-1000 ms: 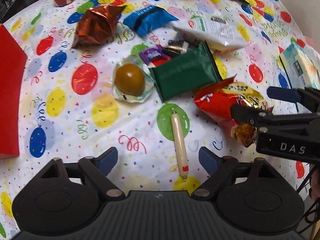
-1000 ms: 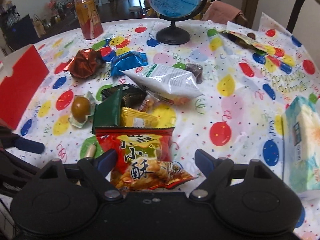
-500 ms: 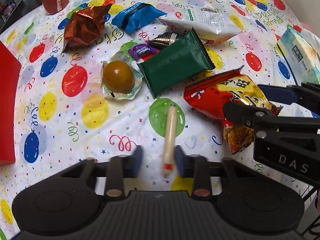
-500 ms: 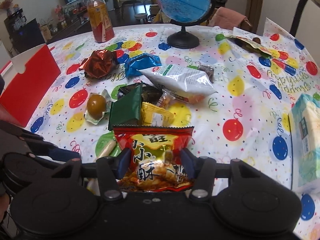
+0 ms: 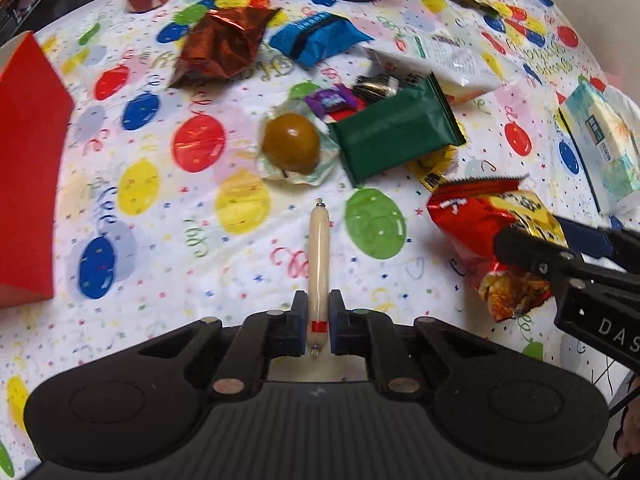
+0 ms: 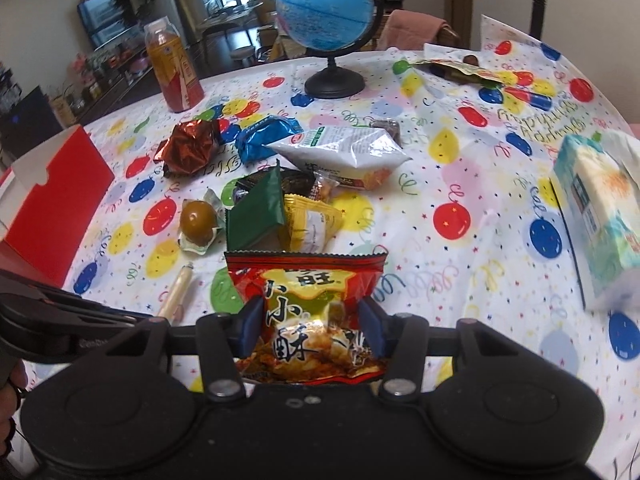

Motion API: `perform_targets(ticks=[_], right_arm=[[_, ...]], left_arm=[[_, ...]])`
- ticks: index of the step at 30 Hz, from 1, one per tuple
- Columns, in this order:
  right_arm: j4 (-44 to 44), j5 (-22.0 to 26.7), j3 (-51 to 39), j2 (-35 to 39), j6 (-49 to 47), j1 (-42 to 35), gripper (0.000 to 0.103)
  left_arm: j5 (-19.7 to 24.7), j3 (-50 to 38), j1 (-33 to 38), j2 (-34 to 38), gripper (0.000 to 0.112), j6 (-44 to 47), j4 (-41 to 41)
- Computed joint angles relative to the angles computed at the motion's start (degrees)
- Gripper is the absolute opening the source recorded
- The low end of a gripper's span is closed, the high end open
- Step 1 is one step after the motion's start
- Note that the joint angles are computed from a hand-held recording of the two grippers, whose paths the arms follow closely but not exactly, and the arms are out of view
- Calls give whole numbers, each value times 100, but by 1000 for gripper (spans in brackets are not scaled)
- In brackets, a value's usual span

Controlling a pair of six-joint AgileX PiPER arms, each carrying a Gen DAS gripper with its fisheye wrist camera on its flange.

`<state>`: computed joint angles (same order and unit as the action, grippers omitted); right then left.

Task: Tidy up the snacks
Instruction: 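Carry the chip bag and stick into the box and open both tools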

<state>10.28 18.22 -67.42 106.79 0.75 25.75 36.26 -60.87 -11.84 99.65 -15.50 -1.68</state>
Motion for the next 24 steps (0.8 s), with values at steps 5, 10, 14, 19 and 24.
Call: perform_targets(ticks=[5,10,14,19,24], right_arm=[[-1104,18,158,-343,1550,402,48],[-2629,419,-51,-571,3488,1031,48],[-3335,904,-549,-570,4388,1583,48],[-3584,1412,-1482,-227,4750,2127,48],[-3476,1885,-2687,376,4618,2541,48]], left_arm=[[88,240,451,-586,10,738,-441],[435,353,1159,-1201,10,1796,-1050],[832,277,1872,-1577,10,2630,-1448],[1366,-5,2817,-1791,10,3412,-1788],[1847,-366,3806,-1754,10,4022,-2066]])
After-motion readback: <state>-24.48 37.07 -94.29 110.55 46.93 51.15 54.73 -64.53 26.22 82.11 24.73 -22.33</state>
